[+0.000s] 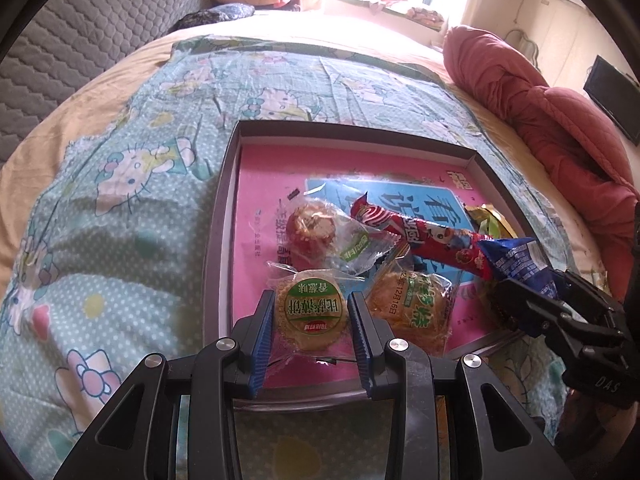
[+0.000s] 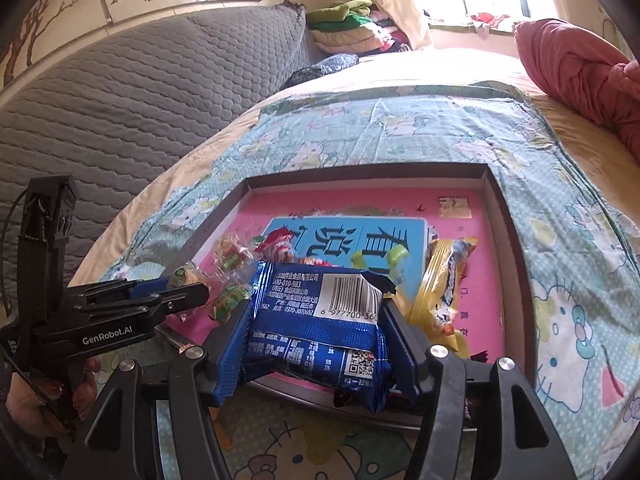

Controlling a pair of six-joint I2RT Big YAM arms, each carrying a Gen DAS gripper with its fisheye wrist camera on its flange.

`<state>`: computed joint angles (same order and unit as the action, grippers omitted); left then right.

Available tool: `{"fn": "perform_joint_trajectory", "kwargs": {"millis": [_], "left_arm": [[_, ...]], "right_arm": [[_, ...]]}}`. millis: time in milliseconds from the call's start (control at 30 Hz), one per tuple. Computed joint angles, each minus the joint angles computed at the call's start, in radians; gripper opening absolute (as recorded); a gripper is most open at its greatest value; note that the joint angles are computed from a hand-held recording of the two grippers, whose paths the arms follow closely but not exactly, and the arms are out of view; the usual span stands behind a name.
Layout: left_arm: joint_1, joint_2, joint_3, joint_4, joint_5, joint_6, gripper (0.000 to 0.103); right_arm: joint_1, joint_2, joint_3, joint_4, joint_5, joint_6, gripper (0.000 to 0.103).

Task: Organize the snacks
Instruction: 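Carry the blue biscuit pack over the box with the right tool while the left tool carries the cookie bag, then open the right tool to drop the blue pack in the box while the left tool releases the cookie bag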

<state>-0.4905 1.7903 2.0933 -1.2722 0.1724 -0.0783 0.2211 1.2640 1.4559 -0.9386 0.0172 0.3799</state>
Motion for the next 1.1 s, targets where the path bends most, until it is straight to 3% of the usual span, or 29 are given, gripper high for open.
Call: {"fn": "perform_joint_trajectory", "kwargs": {"millis": [567,867,1100], "left_arm": [[0.0,0.005,0.01,-0.015,0.003,-0.003,0.037],[-0.002,0.006,0.011,-0.018,0.001,0.004,0.038],[-0.003,0.005,0.02,-0.021,0.001,0.009,0.043]], "right_arm": [[0.011,0.008,0.007,-0.025,0.051,-0.002,0.064],[0.032,0.01,0.018,-0.039,0.163,-0.046,0.066],[0.027,-0.001,0.011,-0.024,0.157,-0.045,0.066]]}}
